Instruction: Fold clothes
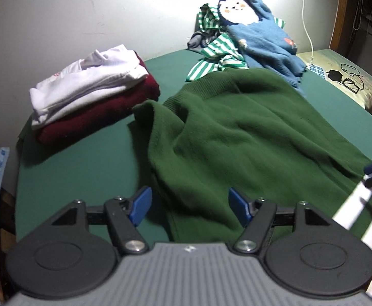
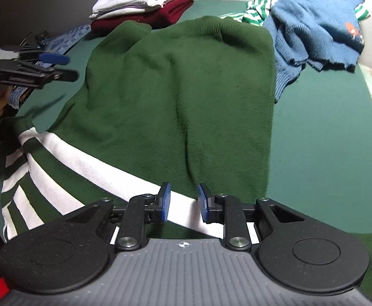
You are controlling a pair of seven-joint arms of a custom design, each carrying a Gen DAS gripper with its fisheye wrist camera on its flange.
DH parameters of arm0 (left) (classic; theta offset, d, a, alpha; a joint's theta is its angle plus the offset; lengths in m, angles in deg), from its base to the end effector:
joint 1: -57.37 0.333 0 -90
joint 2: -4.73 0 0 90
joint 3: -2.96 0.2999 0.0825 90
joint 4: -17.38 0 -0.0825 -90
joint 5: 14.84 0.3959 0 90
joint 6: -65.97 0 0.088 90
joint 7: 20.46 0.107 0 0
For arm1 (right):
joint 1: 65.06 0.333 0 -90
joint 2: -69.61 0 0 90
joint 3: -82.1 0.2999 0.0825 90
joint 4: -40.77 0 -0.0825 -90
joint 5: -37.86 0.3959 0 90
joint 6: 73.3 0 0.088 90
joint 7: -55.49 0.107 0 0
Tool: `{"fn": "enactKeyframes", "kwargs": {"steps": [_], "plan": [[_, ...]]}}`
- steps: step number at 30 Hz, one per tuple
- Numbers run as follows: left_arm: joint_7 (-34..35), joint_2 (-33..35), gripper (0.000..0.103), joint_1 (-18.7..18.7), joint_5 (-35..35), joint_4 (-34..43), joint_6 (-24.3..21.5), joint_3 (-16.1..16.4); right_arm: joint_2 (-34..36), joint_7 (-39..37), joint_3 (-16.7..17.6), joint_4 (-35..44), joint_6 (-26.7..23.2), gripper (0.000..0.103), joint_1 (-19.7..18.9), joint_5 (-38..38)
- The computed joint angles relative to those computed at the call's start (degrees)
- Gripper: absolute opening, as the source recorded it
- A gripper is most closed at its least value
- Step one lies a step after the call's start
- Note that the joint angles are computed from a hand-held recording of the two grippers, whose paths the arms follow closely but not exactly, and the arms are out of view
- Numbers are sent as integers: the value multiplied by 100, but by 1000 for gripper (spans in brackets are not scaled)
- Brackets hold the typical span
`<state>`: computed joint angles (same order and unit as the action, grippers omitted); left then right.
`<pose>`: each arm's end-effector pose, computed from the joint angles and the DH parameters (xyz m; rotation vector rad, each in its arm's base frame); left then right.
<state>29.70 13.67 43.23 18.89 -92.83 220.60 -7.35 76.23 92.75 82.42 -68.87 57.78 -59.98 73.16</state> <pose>0.5812 -0.2795 0.4567 -1.6411 1.9582 -0.6724 0.6184 0.0716 0.4431 -2.3124 1.1289 -0.0604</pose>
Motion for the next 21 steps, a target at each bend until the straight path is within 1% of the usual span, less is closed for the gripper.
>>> {"fn": "enactKeyframes", "kwargs": {"steps": [3, 4, 5, 6, 7, 8, 9, 11, 12, 13, 15, 17, 19, 20, 21], "plan": [[163, 282, 69, 120, -194, 139, 348, 41, -120, 100, 34, -272, 488, 25, 93, -111], [278, 375, 67, 171, -349, 190, 427, 28, -117, 280, 20, -302, 572, 25, 114, -212], [433, 466, 61, 228, -565, 248, 455, -9, -112, 465, 7, -330, 652, 23, 133, -319], [501, 529, 50, 243, -685, 285, 452, -11, -105, 651, -4, -356, 729, 22, 149, -427], [514, 577, 40, 236, -745, 310, 440, 9, -105, 734, -11, -369, 774, 17, 144, -458], [526, 625, 20, 232, -804, 335, 427, 25, -105, 820, -18, -383, 819, 13, 140, -492], [547, 649, 18, 245, -869, 319, 479, 33, -104, 908, -25, -396, 864, 11, 135, -526], [533, 626, 20, 258, -915, 200, 613, 81, -85, 1101, -35, -393, 970, 5, 143, -693], [488, 617, 23, 237, -864, 168, 592, 131, -64, 1205, -40, -374, 1022, 5, 154, -823], [495, 601, 24, 251, -877, 136, 561, 144, 26, 1293, -53, -218, 894, 5, 147, -960], [601, 555, 30, 333, -1008, 67, 523, 120, 226, 1545, -78, 132, 697, 5, 151, -1279], [755, 508, 35, 393, -1130, 42, 482, 81, 449, 1829, -158, 527, 540, 10, 219, -1589], [946, 450, 35, 471, -1309, 23, 674, 18, 717, 1644, 4, 1034, 478, 14, -11, -999], [1056, 424, 40, 517, -1430, 12, 797, -21, 916, 1632, 51, 1381, 420, 20, -75, -768], [1160, 404, 53, 585, -1624, -1, 995, -77, 1165, 1638, 97, 1787, 344, 24, -126, -599]]}}
